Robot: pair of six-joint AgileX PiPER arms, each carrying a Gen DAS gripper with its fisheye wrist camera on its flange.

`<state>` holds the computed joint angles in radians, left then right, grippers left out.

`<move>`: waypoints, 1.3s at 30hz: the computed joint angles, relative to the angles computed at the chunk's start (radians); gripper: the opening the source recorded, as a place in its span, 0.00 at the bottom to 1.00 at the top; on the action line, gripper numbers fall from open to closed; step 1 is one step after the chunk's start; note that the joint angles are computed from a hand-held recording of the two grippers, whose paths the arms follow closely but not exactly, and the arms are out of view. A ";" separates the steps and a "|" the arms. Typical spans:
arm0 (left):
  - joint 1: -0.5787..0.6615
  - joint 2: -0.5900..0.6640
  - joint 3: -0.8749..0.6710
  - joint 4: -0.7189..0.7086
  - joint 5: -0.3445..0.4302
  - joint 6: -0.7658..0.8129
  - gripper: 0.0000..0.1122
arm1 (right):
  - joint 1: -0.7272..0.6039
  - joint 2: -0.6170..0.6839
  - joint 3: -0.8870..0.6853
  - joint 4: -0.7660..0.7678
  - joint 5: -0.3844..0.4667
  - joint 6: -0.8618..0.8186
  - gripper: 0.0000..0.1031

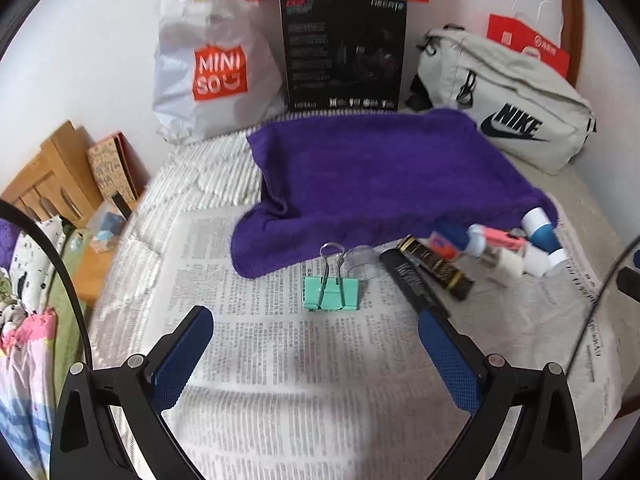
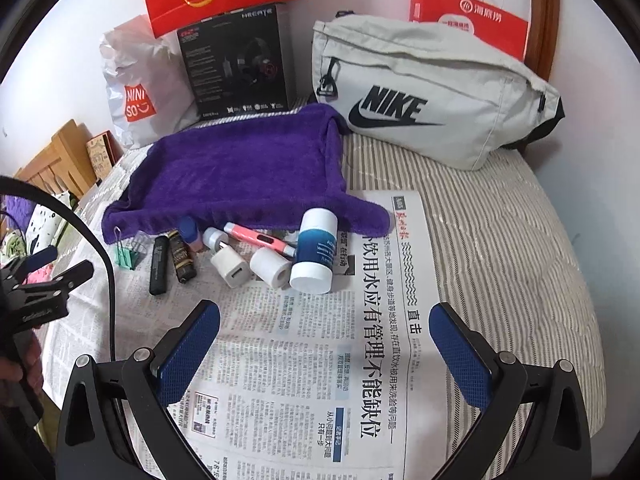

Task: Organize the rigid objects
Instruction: 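Move left tool to the green binder clip while right tool approaches the ADMD bottle, then close left tool on the green clip while right tool closes on the ADMD bottle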

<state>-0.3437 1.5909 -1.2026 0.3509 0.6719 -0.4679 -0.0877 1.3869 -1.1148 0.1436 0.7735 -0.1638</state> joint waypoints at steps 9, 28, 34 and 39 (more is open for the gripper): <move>0.068 0.160 -0.046 -0.093 -0.090 0.137 0.89 | 0.004 0.046 0.032 0.010 -0.066 -0.015 0.99; 0.084 0.171 -0.003 -0.209 -0.196 0.263 0.35 | -0.043 0.259 -0.140 0.099 -0.030 -0.043 0.98; 0.087 0.160 0.015 -0.215 -0.214 0.269 0.35 | -0.026 0.386 -0.255 0.030 -0.019 0.009 0.82; 0.086 0.160 0.011 -0.224 -0.201 0.280 0.35 | -0.016 0.439 -0.296 0.045 -0.008 -0.009 0.74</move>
<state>-0.2578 1.7506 -1.1912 0.1264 0.4704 -0.1881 -0.1039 1.8261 -1.4111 0.1882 0.7651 -0.1727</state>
